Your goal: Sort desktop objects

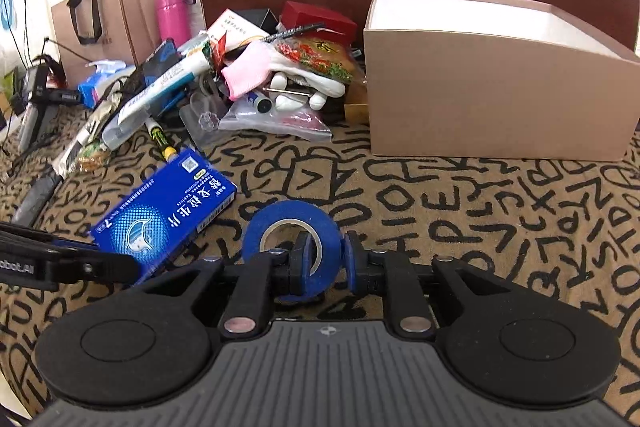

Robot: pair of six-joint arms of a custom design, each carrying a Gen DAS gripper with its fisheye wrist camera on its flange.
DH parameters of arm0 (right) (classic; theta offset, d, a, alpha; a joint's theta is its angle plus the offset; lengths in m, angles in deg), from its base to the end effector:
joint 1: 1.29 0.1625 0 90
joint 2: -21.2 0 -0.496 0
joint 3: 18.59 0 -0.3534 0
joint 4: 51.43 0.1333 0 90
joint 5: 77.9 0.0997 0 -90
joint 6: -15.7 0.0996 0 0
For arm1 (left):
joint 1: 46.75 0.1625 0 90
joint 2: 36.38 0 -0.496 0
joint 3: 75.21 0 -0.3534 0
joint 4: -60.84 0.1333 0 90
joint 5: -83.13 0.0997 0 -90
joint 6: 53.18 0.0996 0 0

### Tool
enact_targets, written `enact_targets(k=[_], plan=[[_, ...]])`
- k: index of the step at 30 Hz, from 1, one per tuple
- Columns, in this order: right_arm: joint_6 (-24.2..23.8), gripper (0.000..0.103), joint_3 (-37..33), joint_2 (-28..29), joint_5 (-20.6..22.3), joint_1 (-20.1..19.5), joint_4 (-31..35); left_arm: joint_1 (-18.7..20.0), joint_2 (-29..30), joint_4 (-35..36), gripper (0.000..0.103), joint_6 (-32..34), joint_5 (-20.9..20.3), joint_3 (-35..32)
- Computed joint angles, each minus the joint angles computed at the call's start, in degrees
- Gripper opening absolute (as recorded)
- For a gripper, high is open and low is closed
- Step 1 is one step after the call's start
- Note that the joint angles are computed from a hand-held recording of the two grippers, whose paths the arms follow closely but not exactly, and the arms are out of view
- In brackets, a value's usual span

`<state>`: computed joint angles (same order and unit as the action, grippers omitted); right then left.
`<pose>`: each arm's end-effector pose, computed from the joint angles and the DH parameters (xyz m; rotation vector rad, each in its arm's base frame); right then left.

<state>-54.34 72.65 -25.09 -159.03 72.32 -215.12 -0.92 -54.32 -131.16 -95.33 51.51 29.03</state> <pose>-0.0627 -0.7400 0.2330 1.3276 -2.5006 0.6788 -0.2650 -0.5858 -0.0607 -0.1383 2.3324 -1.1245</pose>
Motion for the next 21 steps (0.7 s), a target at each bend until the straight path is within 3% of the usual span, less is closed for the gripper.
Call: enact_targets(k=[5,9,14,19,21], plan=[[-0.3,0.025,-0.4,0.1,1.4,0.0,0.6,-0.6,1.2,-0.7,0.079,5.8,3.1,-2.8],[-0.1,0.029,-0.7,0.2,1.2,-0.2,0.7,0.3,3.4,-0.3,0.082,14.0,4.2,-7.8],[0.3,0.029,-1.3,0.6,0.4,-0.2,0.7,1.2,5.1,2.5,0.085,17.3,6.6,-11.6],[0.0,0.029,-1.6,1.0,-0.1,0.1,1.4,2.5,4.6,6.8,0.084,13.6,6.1,-11.9],[-0.2,0.029,-1.6,1.2,-0.3,0.2,1.3,3.1,3.8,8.7,0.077,11.0,4.3,-11.4]])
